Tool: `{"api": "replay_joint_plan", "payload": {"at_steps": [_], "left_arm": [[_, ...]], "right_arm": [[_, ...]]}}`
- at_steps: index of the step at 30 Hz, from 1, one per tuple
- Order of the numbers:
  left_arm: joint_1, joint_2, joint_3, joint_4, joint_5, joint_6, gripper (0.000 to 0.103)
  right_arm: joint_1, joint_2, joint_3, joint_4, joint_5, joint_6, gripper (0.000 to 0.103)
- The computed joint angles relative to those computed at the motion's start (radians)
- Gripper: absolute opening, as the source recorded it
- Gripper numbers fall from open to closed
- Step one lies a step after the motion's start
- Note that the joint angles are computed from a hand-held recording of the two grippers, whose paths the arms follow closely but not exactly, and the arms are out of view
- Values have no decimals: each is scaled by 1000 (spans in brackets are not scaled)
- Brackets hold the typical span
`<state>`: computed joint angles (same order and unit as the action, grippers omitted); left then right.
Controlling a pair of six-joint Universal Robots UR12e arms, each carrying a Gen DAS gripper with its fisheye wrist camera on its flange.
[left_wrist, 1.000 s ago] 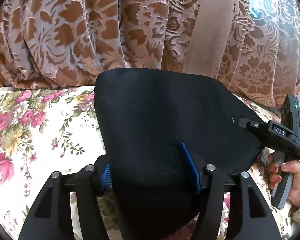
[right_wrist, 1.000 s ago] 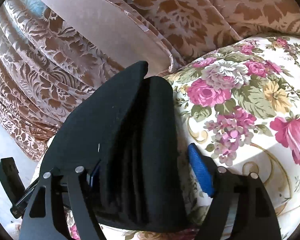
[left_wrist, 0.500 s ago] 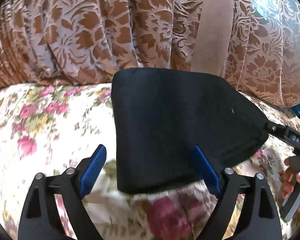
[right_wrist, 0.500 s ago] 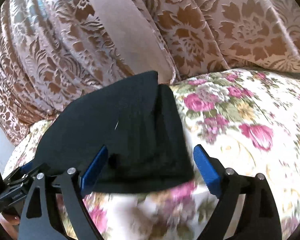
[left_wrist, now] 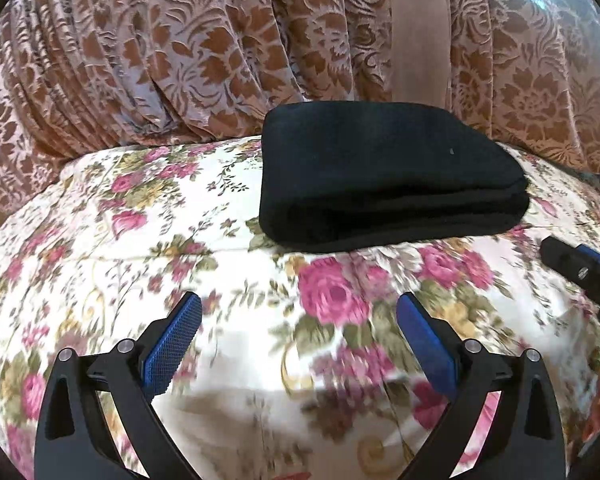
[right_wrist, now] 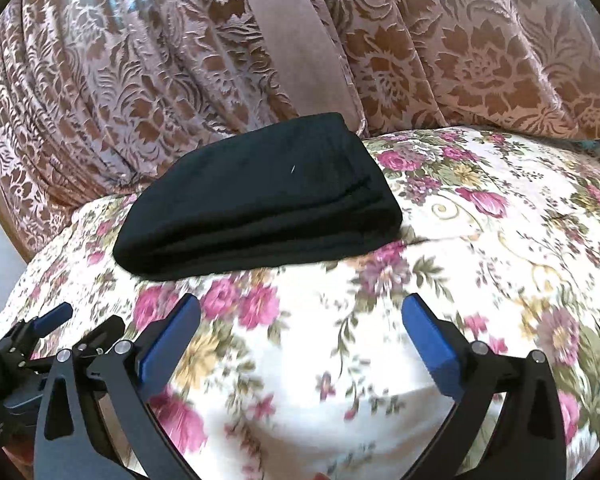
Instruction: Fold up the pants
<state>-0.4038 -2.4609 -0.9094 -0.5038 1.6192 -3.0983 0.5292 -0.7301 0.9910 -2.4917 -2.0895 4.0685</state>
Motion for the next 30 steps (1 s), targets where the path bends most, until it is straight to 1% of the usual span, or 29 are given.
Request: {"api": "replay_joint_plan", "payload": {"at_steps": [3, 5, 6, 10, 14, 17, 22, 30], "left_arm": [[0, 40, -59, 19, -9, -17, 97], [2, 60, -87, 35, -20, -28, 97], [2, 71, -103, 42, -24, -36, 99], [0, 104, -153, 81, -20, -49, 99], [-3, 128, -190, 115, 1, -48, 99], [1, 141, -209, 123, -3, -63, 99], [4, 161, -239, 150, 8, -76, 99], [8, 185, -272, 178, -19, -80, 99]], "right_arm": [[14, -6, -1, 27, -16, 12, 101], [24, -9, -10, 63, -39, 18, 101], [31, -9, -18, 91, -58, 22, 101], [48, -10, -34, 141, -101, 24, 101], [59, -18, -30, 143, -126, 29, 101], [65, -20, -33, 153, -136, 29, 101], [74, -10, -55, 166, -145, 4, 101], [81, 3, -79, 170, -166, -17, 101]]}}
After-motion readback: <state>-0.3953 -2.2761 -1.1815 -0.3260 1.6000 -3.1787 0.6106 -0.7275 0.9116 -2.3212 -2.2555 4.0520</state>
